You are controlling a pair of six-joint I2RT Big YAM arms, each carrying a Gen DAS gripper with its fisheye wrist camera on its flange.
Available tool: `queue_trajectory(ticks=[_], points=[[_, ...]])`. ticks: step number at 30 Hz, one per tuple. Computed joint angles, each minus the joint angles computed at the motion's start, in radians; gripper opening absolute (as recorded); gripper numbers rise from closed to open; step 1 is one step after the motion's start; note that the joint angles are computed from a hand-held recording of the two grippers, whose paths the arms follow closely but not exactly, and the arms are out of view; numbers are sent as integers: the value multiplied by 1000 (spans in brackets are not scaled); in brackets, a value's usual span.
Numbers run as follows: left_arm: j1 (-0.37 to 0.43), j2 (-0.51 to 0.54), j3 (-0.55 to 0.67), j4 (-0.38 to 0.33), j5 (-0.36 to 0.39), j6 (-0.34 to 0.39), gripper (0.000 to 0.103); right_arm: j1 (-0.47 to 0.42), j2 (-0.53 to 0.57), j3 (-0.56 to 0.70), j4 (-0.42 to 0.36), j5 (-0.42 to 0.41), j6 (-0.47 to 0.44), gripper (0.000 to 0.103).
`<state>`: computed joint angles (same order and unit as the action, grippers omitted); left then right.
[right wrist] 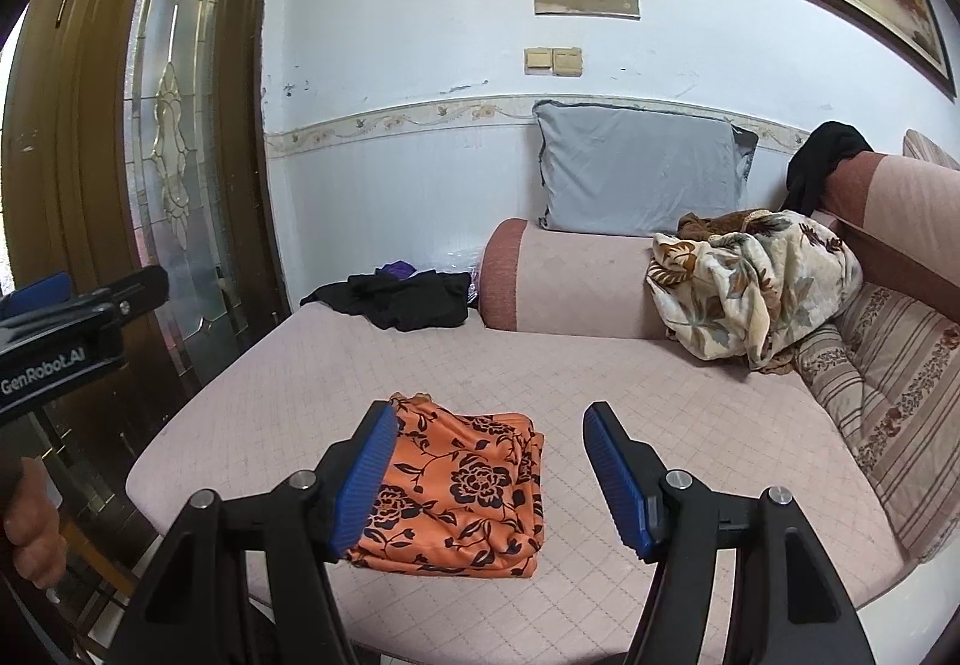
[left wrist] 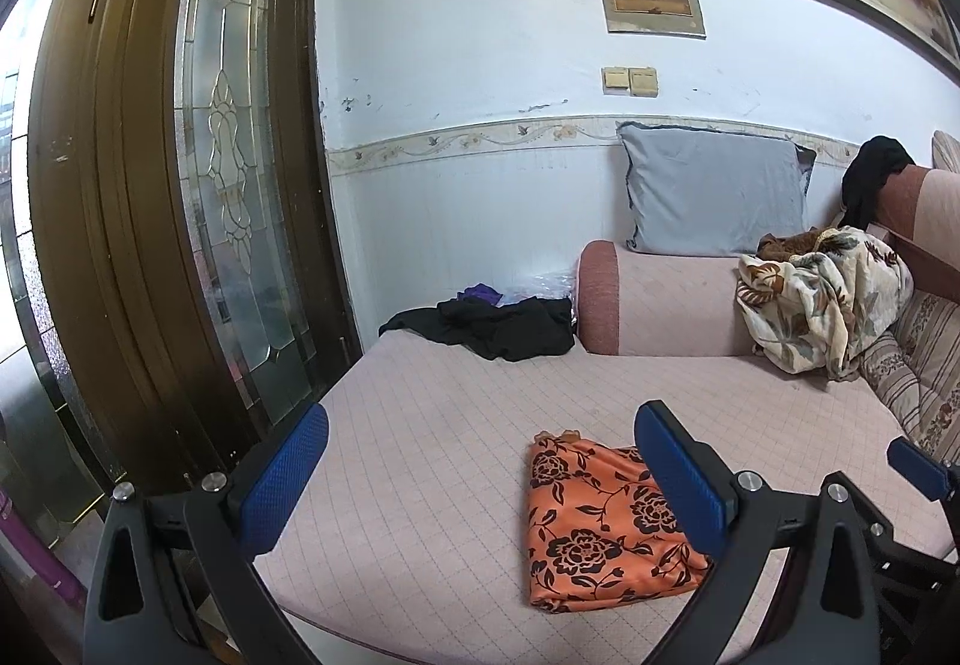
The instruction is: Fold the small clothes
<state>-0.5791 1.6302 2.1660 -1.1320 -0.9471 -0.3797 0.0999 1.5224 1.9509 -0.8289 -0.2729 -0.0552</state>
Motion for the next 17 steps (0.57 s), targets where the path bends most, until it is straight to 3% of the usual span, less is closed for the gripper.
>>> queue_trajectory(ticks=[11, 17], points=[[18, -7, -19, 17, 32, 2, 102, 23, 17, 9, -19, 16, -13, 69], [47, -12, -42, 71, 107, 14, 102, 36, 47, 40, -38, 22, -20, 69]])
